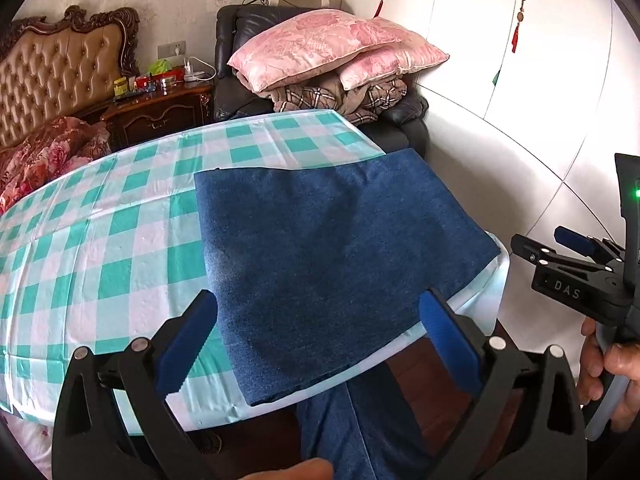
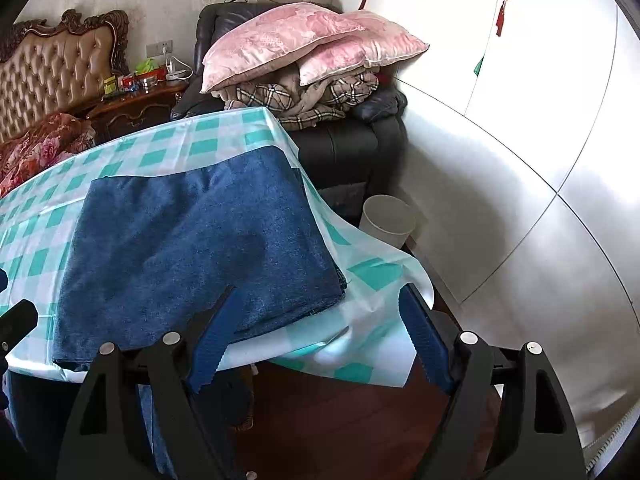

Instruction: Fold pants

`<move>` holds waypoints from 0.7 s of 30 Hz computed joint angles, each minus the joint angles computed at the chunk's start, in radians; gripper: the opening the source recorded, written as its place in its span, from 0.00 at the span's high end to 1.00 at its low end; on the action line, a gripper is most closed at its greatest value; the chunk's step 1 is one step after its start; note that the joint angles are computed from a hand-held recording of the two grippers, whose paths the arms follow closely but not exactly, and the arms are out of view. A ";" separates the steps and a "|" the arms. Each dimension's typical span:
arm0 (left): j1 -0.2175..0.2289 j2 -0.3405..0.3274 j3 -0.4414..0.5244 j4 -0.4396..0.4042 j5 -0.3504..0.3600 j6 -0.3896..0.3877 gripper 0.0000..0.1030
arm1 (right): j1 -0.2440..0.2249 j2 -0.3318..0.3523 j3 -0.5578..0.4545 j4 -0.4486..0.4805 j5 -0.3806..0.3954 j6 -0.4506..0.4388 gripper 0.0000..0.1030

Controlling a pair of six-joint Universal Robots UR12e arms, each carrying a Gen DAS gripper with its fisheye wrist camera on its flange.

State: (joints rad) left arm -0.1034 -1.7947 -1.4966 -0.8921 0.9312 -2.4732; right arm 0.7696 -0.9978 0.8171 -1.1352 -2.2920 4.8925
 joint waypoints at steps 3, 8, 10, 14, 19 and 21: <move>-0.001 0.000 0.003 -0.007 0.001 0.000 0.02 | 0.000 0.001 -0.001 0.002 0.000 0.001 0.25; -0.004 0.000 0.003 -0.008 0.001 -0.004 0.02 | 0.000 0.000 0.000 0.001 0.003 0.003 0.25; 0.000 0.000 -0.003 0.008 -0.020 -0.015 0.02 | 0.000 0.000 0.001 0.000 0.004 0.002 0.25; -0.009 -0.004 0.001 -0.009 -0.024 -0.006 0.02 | -0.001 -0.002 0.005 -0.006 0.008 -0.001 0.25; -0.002 -0.025 0.044 -0.132 -0.064 0.028 0.02 | -0.003 -0.006 0.016 -0.018 0.008 0.010 0.23; 0.014 -0.036 0.064 -0.178 -0.096 0.041 0.02 | -0.004 -0.015 0.037 -0.045 0.000 0.022 0.19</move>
State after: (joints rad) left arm -0.0892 -1.8308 -1.4325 -1.0701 0.8354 -2.4323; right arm 0.7651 -1.0123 0.8537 -1.1803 -2.2920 4.9142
